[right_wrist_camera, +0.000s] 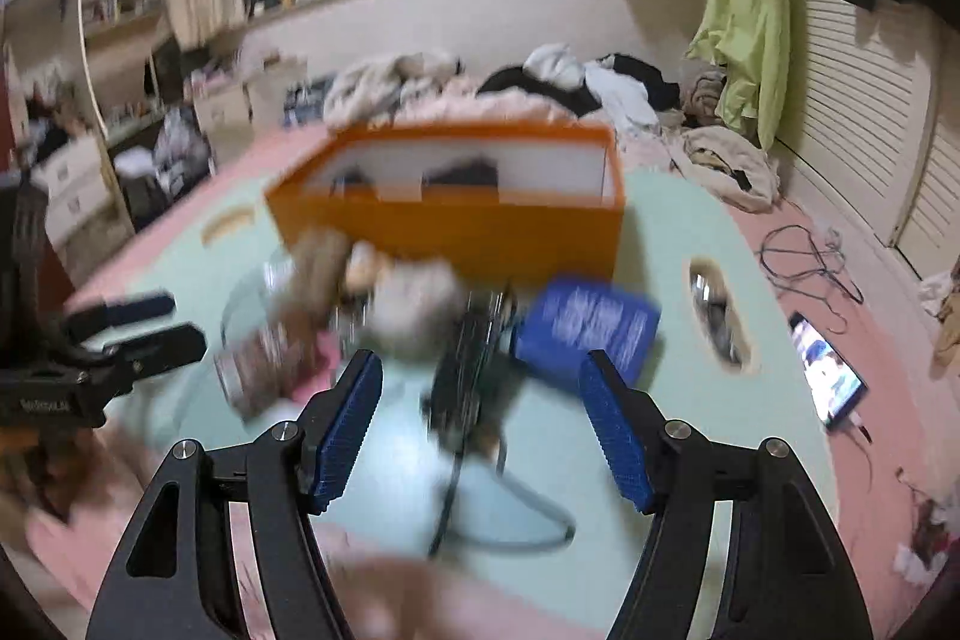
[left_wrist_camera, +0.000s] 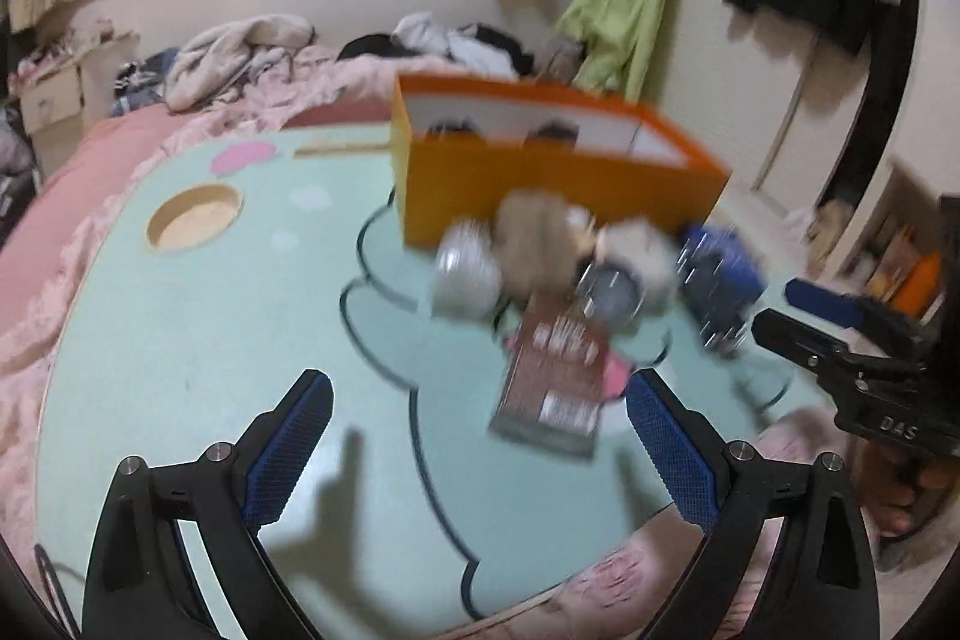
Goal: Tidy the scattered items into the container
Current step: 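Drop brown card box into box with left tool while right tool drops green toy car in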
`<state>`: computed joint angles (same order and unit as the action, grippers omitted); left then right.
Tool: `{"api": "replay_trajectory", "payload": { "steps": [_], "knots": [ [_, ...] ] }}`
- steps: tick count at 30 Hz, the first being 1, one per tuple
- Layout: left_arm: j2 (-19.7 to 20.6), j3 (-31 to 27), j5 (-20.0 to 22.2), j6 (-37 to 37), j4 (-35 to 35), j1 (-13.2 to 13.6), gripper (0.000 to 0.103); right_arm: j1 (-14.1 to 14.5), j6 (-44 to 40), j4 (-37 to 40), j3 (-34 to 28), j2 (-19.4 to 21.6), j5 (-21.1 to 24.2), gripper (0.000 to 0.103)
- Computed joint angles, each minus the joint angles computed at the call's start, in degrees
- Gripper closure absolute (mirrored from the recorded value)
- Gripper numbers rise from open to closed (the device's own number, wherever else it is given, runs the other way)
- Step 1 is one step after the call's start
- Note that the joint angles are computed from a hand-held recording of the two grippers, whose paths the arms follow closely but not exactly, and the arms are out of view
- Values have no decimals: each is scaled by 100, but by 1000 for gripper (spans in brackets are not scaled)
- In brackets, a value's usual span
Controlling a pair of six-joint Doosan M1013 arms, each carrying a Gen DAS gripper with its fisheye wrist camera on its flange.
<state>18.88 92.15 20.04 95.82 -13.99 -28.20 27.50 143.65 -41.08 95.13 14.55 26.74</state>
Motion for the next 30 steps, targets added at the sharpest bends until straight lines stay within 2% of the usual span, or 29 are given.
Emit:
{"api": "replay_trajectory", "payload": {
  "steps": [2,3,4,6,17,20,22,23,24,25,26,27,30],
  "knots": [
    [103,-92,273,-678,747,-55,2,-10,-369,498,-85,115,239,34],
    [124,-126,360,-921,1138,-105,0,18,-415,536,-176,234,506,33],
    [144,-169,459,-1189,1580,-167,0,80,-383,275,-275,297,772,23],
    [165,-202,567,-1548,2170,-254,0,54,-411,320,-300,339,667,21],
    [139,-163,521,-1432,2028,-248,0,44,-243,225,-200,307,505,15],
    [151,-210,464,-480,1015,-156,0,52,-174,186,-137,278,473,14],
    [185,-285,404,-238,773,-141,1,72,-122,147,-125,275,480,14],
    [224,-349,426,-4,560,-130,8,69,-122,136,-121,274,469,14],
    [265,-409,495,201,363,-115,27,62,-136,158,-119,270,462,14],
    [327,-505,662,380,190,-108,36,62,-126,144,-106,263,456,14],
    [319,-482,538,339,318,-129,47,61,-98,117,-97,262,441,14],
    [317,-472,502,382,313,-143,62,54,-108,121,-85,257,410,14],
    [243,-317,265,722,-65,-133,63,9,56,120,5,198,206,14]
  ]
}}
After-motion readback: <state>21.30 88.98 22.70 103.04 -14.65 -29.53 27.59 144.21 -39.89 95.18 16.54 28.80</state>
